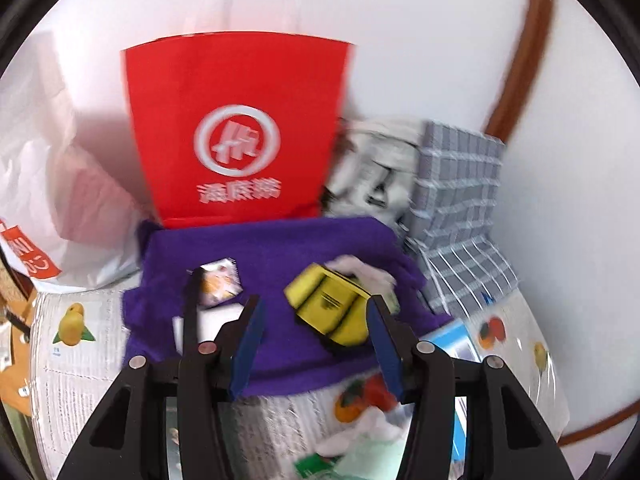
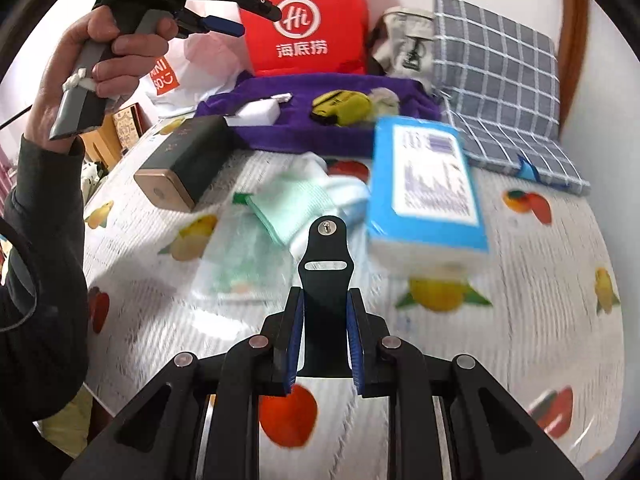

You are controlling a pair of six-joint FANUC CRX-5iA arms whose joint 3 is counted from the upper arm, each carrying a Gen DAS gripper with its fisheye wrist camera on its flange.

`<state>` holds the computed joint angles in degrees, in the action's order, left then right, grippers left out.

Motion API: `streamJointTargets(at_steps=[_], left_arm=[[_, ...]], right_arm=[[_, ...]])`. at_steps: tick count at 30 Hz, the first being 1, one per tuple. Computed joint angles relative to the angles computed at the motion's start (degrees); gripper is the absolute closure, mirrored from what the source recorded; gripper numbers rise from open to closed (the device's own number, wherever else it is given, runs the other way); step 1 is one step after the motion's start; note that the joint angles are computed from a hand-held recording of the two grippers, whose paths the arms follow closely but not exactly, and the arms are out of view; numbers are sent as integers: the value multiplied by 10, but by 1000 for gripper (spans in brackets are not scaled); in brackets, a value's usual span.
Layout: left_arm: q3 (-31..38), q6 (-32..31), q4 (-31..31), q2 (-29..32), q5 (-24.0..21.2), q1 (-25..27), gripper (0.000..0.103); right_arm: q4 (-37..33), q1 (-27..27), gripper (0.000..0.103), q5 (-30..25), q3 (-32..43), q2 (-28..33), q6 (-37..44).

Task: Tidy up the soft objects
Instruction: 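Grasp a second black watch strap beside the mint glove with the right tool, then grasp the white mesh bag with the left tool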

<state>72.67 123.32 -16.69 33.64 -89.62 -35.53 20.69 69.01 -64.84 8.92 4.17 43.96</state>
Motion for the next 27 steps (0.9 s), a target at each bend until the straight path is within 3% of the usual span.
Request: streamJointTargets(at_steps=[4, 11, 15, 17, 18, 21, 23, 25, 27], left_arm=[[-4, -6, 1, 5, -23, -29, 51], [-217, 63, 16, -100, 26, -64, 49], [-298, 108, 46, -130, 51, -71, 48], [-326, 142, 50, -138, 62, -76, 41], [-335, 152, 51, -139, 66, -79, 36], [-348, 161, 57, -130, 67, -87, 36], [-336, 168, 48, -113, 43, -95, 36], [-310, 173, -12, -99, 21, -123, 33], [-303, 184, -30, -94, 13, -133, 37]], right_arm=[[16, 4, 82, -19, -28, -14, -19], [26, -4, 82, -19, -65, -32, -48], [31, -2, 82, -3, -81, -47, -52], [34, 1, 82, 5, -89, -53, -54], [35, 3, 82, 11, -96, -58, -57], [28, 2, 82, 19, -111, -67, -64], [25, 1, 82, 22, -119, -72, -70], [24, 2, 82, 27, -131, -79, -81], [25, 4, 82, 32, -142, -87, -90]])
